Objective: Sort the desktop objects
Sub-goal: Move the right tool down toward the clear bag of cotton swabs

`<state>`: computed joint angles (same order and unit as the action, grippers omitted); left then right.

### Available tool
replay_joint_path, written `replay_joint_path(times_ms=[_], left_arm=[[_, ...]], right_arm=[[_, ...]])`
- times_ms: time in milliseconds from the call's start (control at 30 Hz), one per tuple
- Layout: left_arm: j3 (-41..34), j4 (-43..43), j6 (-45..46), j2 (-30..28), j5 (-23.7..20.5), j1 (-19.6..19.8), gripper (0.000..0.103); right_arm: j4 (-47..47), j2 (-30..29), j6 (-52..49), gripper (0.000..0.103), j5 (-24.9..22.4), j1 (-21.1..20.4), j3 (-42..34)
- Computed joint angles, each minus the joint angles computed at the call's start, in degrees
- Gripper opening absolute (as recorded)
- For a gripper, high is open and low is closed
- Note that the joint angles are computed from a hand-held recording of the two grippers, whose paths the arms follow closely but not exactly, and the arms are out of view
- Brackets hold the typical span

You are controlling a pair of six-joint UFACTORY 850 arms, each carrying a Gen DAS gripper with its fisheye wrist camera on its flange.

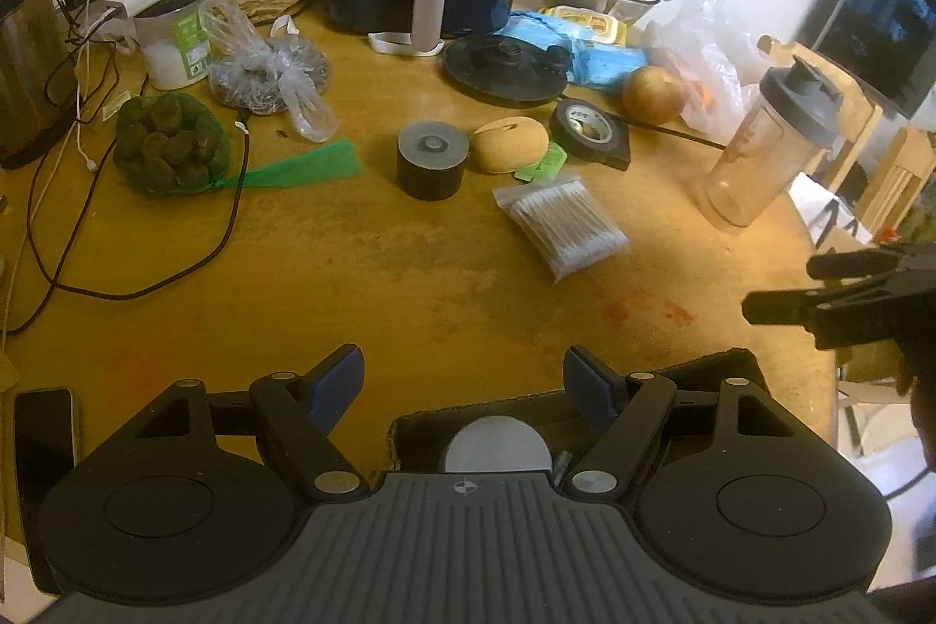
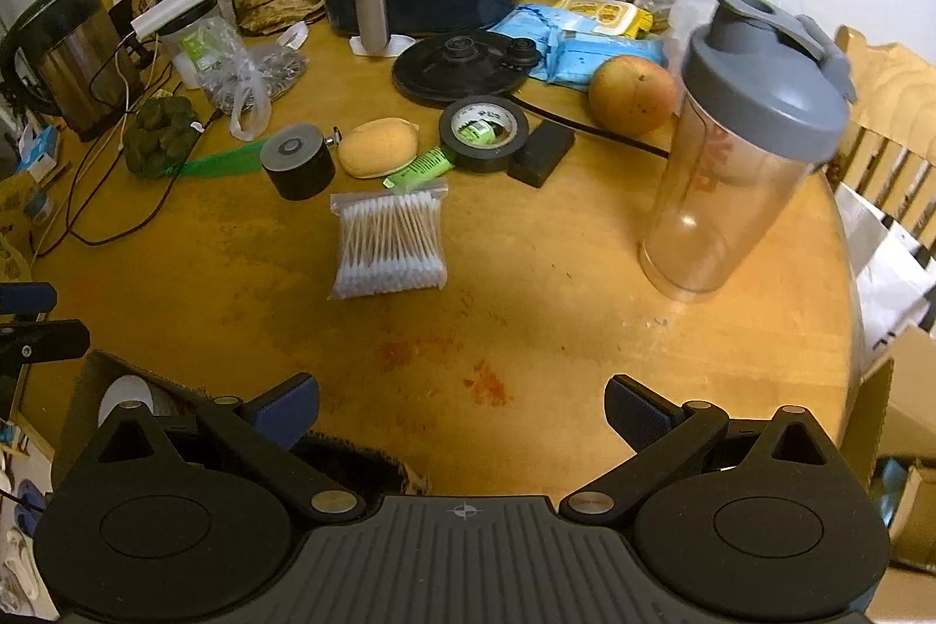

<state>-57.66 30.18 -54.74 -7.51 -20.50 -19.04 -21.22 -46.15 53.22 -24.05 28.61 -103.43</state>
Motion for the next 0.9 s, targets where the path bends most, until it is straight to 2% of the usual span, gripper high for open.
replay_joint_path(times_ms=[400, 700, 900], left_arm=[[0.3, 3.4, -5.4, 0.8, -2.3, -0.7, 0.075], [1.1, 5.1, -9.6, 2.0, -5.1, -1.1, 0.075], [1.4, 4.6, -10.9, 2.7, -5.9, -1.3, 0.075]], right_arm=[[11.4, -8.1, -17.0, 0.103, -4.0, -1.7, -12.5], [19.5, -16.8, -26.0, 0.103, -10.3, -2.9, -26.4], [21.9, -25.2, -30.2, 0.103, -17.1, -3.5, -40.4]])
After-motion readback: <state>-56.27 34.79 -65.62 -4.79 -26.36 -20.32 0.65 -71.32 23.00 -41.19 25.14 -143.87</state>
